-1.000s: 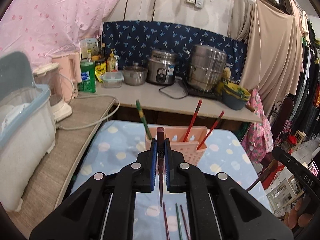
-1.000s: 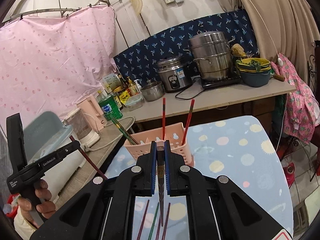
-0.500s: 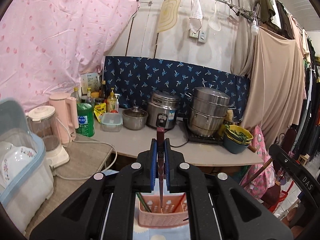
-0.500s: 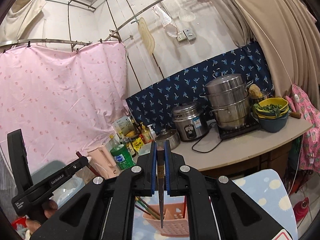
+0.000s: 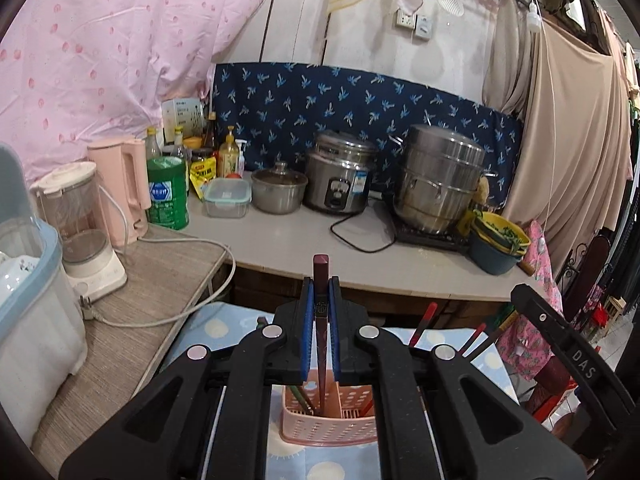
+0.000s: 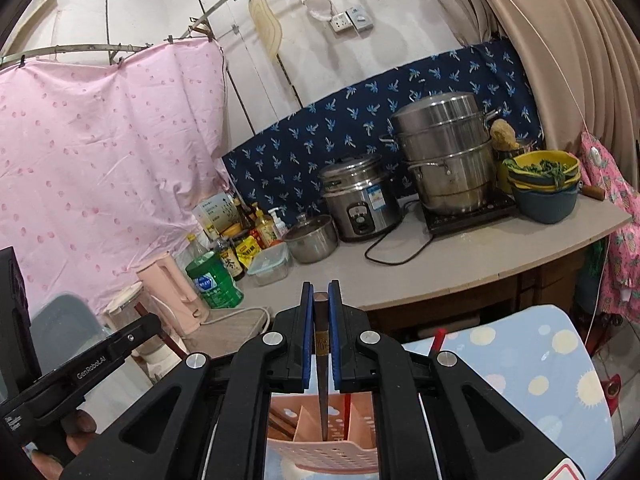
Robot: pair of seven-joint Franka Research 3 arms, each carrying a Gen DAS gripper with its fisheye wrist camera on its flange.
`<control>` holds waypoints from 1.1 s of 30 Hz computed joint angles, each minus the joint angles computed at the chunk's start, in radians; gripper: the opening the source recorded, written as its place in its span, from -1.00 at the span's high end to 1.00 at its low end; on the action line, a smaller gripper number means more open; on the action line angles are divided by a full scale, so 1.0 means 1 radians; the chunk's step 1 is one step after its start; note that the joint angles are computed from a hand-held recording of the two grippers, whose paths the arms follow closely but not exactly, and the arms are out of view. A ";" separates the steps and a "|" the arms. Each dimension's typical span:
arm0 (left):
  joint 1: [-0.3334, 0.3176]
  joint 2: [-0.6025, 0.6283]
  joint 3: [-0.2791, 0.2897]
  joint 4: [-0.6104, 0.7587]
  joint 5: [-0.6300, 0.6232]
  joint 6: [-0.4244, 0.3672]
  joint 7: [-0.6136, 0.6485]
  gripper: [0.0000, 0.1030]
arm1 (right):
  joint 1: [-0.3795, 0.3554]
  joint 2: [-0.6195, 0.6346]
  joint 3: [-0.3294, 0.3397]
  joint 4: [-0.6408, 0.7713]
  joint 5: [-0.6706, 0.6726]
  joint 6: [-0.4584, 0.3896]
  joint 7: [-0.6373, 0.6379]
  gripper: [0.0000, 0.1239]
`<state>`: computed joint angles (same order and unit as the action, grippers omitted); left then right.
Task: Organize utensils
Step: 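Open left tool over the pink basket while right tool opens, dropping both chopsticks in, then move both tools back down toward the remaining chopsticks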
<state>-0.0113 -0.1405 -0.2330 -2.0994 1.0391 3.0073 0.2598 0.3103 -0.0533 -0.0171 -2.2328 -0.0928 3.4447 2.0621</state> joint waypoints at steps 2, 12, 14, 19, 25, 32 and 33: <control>-0.005 0.008 0.003 -0.005 -0.014 -0.001 0.014 0.87 | -0.004 0.014 0.008 -0.001 0.012 -0.010 -0.015 0.89; -0.004 -0.001 0.000 -0.039 0.041 -0.010 -0.029 0.74 | -0.027 0.011 0.021 -0.032 -0.030 -0.033 0.020 0.72; -0.003 -0.012 -0.003 -0.051 0.053 -0.017 -0.041 0.64 | -0.015 -0.005 0.011 -0.048 -0.019 -0.029 0.012 0.66; 0.002 -0.045 -0.010 -0.089 0.066 -0.024 -0.057 0.49 | 0.030 -0.050 -0.019 -0.092 -0.004 -0.023 -0.018 0.63; 0.013 -0.094 -0.025 -0.147 0.048 -0.022 -0.044 0.45 | 0.109 -0.113 -0.062 -0.162 0.037 -0.012 -0.064 0.63; 0.033 -0.164 -0.049 -0.223 0.014 -0.013 -0.018 0.35 | 0.082 -0.189 0.035 -0.248 0.168 -0.019 -0.192 0.63; 0.036 -0.178 -0.051 -0.239 0.006 -0.005 -0.014 0.34 | 0.069 -0.200 0.058 -0.261 0.194 -0.020 -0.212 0.62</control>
<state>0.0250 -0.3185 -0.2839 -2.3380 1.0456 3.0019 0.2454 0.3795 -0.2537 0.0410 -2.4934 0.1009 3.4249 1.8497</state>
